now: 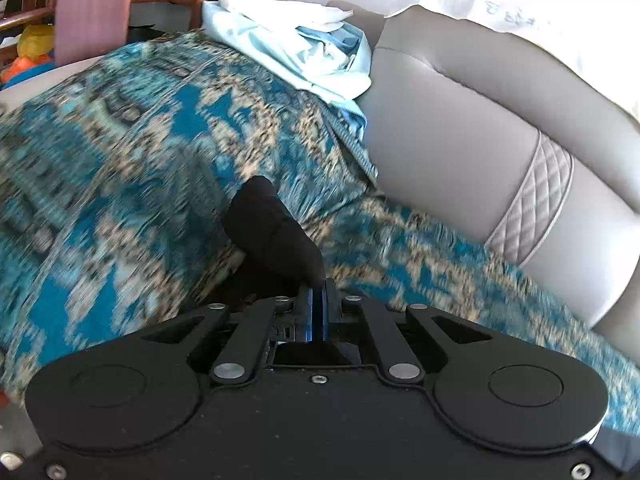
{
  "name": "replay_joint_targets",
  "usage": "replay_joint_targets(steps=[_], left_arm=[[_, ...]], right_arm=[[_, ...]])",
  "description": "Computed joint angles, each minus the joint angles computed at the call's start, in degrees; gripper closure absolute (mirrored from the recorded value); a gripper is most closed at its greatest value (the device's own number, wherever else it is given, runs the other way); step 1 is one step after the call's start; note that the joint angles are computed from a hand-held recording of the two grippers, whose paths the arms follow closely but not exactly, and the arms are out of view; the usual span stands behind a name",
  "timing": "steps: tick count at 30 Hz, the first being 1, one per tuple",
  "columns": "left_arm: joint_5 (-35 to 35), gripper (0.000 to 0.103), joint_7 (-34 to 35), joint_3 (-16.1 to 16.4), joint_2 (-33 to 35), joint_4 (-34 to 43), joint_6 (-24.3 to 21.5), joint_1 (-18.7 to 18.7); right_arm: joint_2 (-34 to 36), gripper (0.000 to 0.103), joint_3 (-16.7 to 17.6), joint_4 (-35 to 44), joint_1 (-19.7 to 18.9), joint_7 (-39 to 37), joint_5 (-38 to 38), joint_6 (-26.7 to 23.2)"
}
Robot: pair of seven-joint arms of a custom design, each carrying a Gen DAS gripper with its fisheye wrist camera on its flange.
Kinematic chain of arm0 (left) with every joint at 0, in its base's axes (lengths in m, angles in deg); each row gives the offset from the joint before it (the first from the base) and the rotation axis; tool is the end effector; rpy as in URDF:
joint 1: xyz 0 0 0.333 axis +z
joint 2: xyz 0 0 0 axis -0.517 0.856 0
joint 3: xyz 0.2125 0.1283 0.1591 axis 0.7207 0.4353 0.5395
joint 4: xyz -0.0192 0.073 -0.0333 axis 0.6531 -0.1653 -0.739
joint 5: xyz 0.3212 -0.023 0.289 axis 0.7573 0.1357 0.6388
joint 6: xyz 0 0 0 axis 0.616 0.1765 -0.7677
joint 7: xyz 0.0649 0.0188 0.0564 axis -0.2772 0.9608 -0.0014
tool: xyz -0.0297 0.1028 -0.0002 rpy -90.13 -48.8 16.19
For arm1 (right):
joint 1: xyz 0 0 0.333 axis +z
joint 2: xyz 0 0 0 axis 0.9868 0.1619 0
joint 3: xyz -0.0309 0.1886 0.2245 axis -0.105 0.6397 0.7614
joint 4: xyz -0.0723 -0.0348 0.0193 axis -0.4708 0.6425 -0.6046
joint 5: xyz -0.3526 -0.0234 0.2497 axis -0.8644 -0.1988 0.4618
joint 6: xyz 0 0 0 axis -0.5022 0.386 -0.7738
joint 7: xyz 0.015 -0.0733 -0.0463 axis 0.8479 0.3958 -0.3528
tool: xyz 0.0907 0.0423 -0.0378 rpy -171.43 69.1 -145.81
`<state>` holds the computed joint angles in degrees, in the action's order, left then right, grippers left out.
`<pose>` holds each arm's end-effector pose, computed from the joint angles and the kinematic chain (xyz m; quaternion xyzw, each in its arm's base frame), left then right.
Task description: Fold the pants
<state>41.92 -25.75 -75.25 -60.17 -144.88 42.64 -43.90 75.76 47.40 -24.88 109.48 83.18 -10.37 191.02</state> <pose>0.5223 -0.2329 0.3765 -0.8742 0.2407 -0.2399 0.3468 0.7368 0.1293 0.3203 -0.4092 0.8119 -0.1835 0.3738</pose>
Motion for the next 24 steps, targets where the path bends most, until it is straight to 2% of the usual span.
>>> replay_joint_targets(steps=[2,6,10,19,22,24], left_arm=[[-0.5,0.099,-0.6,-1.1,-1.1,-1.7,-1.6,-1.0],[-2.9,0.099,-2.3,-2.5,-2.9,-4.7,-3.6,-2.7],[-6.2,0.099,-2.2,-3.1,-3.4,-6.7,-3.8,-3.5],[-10.4,0.099,-0.3,-3.6,-1.9,-7.6,-4.5,-5.4],[-12.3,0.098,1.3,-3.2,-1.3,-7.7,-3.4,-5.5],[-12.8,0.098,1.2,-3.2,-1.1,-7.5,-3.3,-5.6]], right_arm=[[-1.3,0.100,-3.1,-3.8,3.1,1.2,-1.1,-0.6],[-3.1,0.100,-5.2,-8.0,5.3,3.1,-3.4,-2.5],[-4.4,0.099,-7.8,-11.2,7.6,4.7,-6.8,-1.7],[-5.3,0.099,-6.4,-10.9,5.3,5.8,-12.1,-5.2],[-5.4,0.099,-3.8,-10.1,2.5,4.8,-13.4,-6.2],[-5.7,0.099,-3.6,-9.7,2.2,4.8,-15.1,-7.3]])
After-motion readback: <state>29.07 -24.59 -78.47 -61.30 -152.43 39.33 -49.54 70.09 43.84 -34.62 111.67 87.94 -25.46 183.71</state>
